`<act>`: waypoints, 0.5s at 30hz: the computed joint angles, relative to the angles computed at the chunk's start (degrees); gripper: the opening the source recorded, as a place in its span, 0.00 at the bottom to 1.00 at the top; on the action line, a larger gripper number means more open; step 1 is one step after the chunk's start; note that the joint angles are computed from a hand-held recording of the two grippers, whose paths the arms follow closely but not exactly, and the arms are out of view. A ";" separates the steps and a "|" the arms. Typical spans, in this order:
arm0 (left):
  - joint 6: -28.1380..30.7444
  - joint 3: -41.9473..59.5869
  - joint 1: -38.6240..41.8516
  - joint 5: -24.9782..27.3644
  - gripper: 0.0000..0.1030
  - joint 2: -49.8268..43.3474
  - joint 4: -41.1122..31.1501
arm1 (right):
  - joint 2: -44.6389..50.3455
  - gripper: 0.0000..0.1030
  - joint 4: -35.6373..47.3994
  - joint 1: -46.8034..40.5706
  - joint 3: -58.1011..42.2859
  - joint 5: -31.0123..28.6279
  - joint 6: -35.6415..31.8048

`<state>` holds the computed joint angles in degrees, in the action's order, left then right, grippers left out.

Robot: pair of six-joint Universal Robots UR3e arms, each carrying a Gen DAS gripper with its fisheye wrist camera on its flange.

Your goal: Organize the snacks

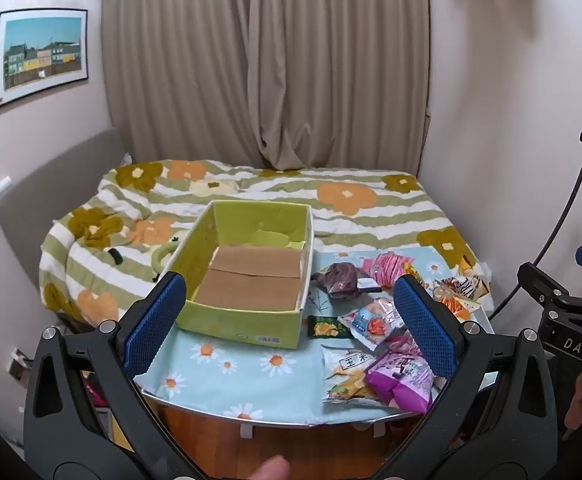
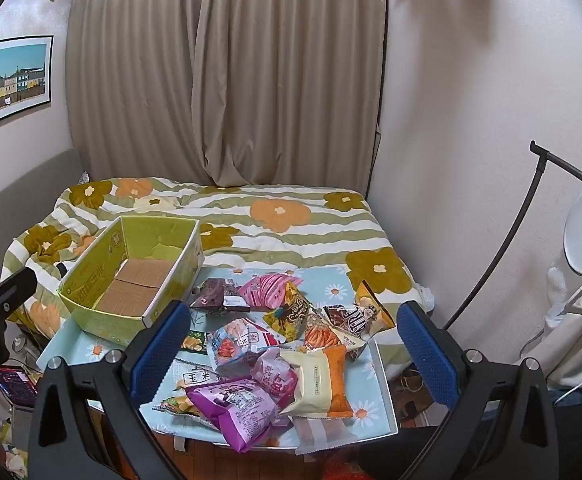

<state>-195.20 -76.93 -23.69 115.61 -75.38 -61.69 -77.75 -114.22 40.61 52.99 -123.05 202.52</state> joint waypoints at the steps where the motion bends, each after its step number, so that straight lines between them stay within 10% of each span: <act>1: -0.20 0.01 0.15 -0.36 1.00 0.09 -0.12 | -0.02 1.00 -0.10 -0.02 0.05 0.05 -0.03; 15: 0.32 1.37 0.23 -0.49 1.00 -0.19 -0.85 | -0.24 1.00 -0.48 -0.26 0.43 0.57 0.08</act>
